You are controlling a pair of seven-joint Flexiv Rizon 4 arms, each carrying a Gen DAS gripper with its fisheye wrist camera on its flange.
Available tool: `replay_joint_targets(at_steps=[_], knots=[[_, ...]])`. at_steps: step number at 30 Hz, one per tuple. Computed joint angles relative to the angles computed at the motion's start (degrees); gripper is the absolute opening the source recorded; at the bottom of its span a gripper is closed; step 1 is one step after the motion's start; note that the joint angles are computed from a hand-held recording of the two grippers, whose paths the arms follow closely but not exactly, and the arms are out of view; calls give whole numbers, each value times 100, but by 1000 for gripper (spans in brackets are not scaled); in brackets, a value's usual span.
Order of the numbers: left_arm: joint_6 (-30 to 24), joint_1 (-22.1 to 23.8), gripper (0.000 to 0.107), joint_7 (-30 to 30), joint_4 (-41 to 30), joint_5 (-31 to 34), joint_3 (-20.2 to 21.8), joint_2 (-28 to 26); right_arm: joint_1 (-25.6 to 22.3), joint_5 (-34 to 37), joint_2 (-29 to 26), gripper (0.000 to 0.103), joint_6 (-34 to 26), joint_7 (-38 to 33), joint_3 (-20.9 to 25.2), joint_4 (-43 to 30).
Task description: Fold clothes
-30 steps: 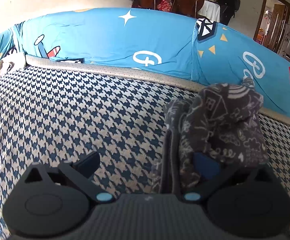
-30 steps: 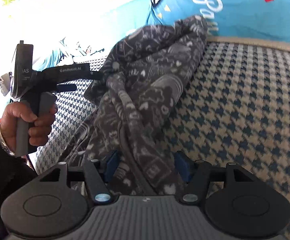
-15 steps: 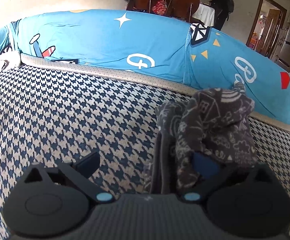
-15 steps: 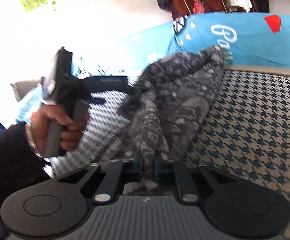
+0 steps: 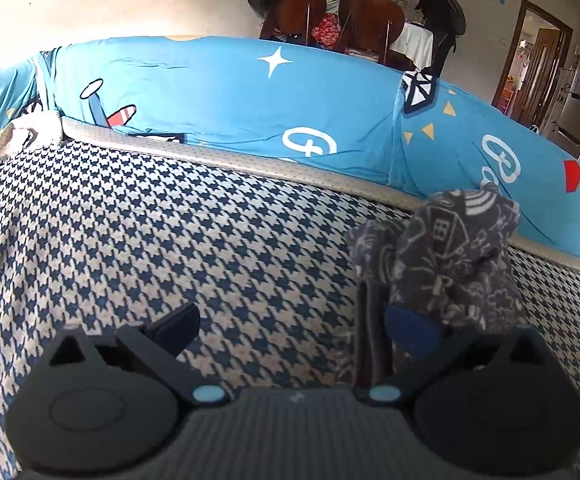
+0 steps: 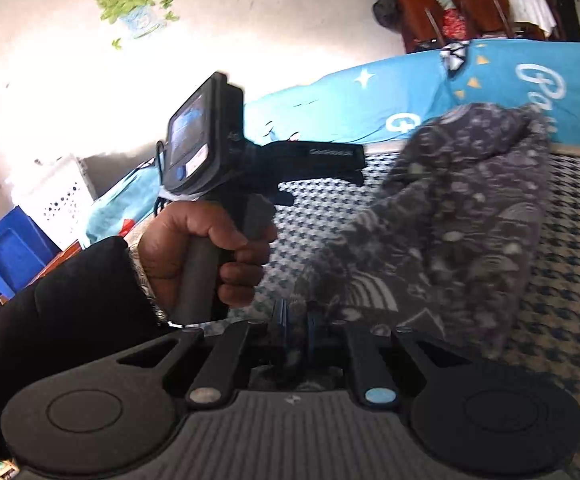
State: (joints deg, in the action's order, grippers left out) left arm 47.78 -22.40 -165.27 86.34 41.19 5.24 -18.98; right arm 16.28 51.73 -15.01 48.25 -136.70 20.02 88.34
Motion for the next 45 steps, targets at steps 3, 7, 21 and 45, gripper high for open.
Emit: replay_joint_targets(at_steps=[3,7,21,45], knots=[[64,32,103,-49,147,18,24,124,170,-84,-95,11,108,139,54,26],[79,88,103,-72,280,51,-9,242,415,-454,-260,11,355,397,93,182],[141,203,103,92,385,12,-130,298,328,-899,-393,8,769,-58,420,580],[117,146,103,270,503,-64,-148,356,897,-1851,173,12,2304,175,268,2030]])
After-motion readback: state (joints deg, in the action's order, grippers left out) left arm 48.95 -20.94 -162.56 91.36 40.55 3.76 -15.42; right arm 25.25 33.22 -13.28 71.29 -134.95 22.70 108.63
